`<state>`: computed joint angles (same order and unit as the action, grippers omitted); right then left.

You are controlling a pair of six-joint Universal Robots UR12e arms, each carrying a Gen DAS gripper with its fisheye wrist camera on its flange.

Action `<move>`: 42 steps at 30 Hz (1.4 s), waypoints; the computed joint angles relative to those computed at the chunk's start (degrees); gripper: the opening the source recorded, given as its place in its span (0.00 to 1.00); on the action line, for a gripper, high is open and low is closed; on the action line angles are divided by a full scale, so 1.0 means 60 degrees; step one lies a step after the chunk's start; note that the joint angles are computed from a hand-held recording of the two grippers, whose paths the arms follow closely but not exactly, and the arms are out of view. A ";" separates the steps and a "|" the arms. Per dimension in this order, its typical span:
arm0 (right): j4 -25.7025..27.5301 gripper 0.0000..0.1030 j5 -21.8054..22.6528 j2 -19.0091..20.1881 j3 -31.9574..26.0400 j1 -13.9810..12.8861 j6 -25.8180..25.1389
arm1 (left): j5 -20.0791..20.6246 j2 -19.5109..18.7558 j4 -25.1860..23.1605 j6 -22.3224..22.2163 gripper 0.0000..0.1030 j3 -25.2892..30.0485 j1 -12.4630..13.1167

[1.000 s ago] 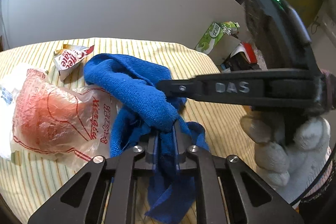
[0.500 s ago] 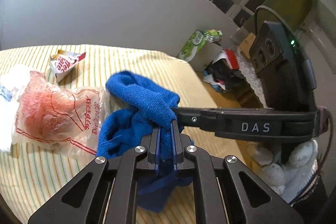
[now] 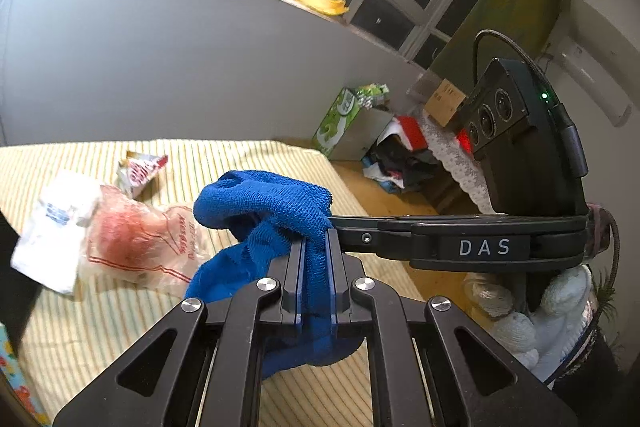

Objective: Organize soft objects
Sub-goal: 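Carry the blue towel into the shoebox and open the left gripper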

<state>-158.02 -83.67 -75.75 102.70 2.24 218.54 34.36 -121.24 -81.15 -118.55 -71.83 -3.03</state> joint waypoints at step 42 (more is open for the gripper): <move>0.5860 0.04 0.1401 0.7926 -1.4219 0.2095 -0.3134 | 0.0751 -0.2697 0.4430 -0.6105 0.05 0.4479 0.2363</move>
<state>-122.86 -75.27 -28.19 17.39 14.81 199.73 38.87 -137.42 -54.57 -155.18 -44.96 11.15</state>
